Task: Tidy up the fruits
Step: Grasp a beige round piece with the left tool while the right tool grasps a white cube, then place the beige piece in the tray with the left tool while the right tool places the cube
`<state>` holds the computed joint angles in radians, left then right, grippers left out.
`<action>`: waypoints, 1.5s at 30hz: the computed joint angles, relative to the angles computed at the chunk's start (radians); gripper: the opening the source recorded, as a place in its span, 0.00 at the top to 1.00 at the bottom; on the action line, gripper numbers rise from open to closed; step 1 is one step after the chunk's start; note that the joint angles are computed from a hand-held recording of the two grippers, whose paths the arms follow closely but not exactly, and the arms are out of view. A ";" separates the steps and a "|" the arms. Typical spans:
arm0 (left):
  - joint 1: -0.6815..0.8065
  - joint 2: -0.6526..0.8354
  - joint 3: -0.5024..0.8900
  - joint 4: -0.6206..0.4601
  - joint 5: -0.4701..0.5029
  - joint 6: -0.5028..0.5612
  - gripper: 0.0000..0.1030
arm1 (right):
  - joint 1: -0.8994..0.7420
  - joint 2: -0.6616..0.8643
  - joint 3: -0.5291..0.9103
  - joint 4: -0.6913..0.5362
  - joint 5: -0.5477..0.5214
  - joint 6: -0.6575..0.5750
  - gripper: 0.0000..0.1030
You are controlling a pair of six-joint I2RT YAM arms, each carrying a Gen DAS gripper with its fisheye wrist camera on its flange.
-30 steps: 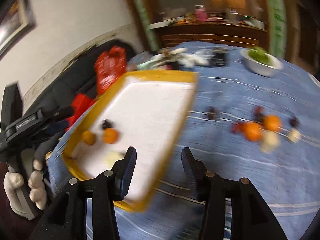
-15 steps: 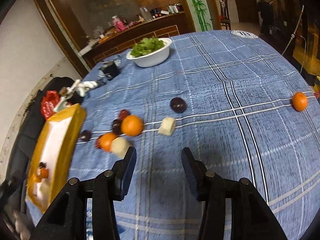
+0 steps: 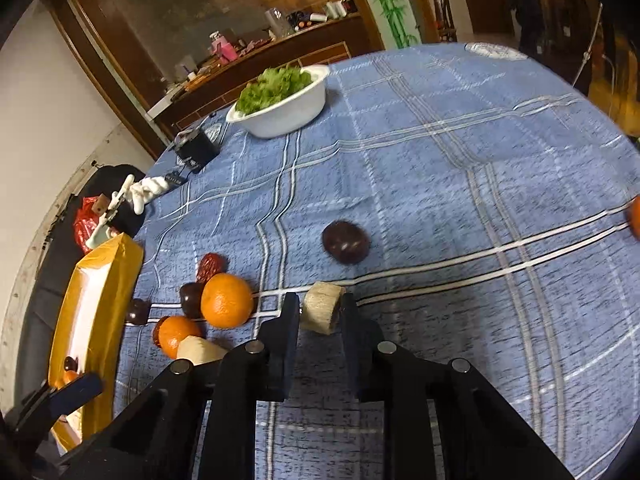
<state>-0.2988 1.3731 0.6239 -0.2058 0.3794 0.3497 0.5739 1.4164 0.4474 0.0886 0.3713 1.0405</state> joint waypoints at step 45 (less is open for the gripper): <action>1.039 0.226 0.295 -0.393 0.424 0.416 0.72 | 0.394 0.307 0.335 0.438 -0.273 0.042 0.77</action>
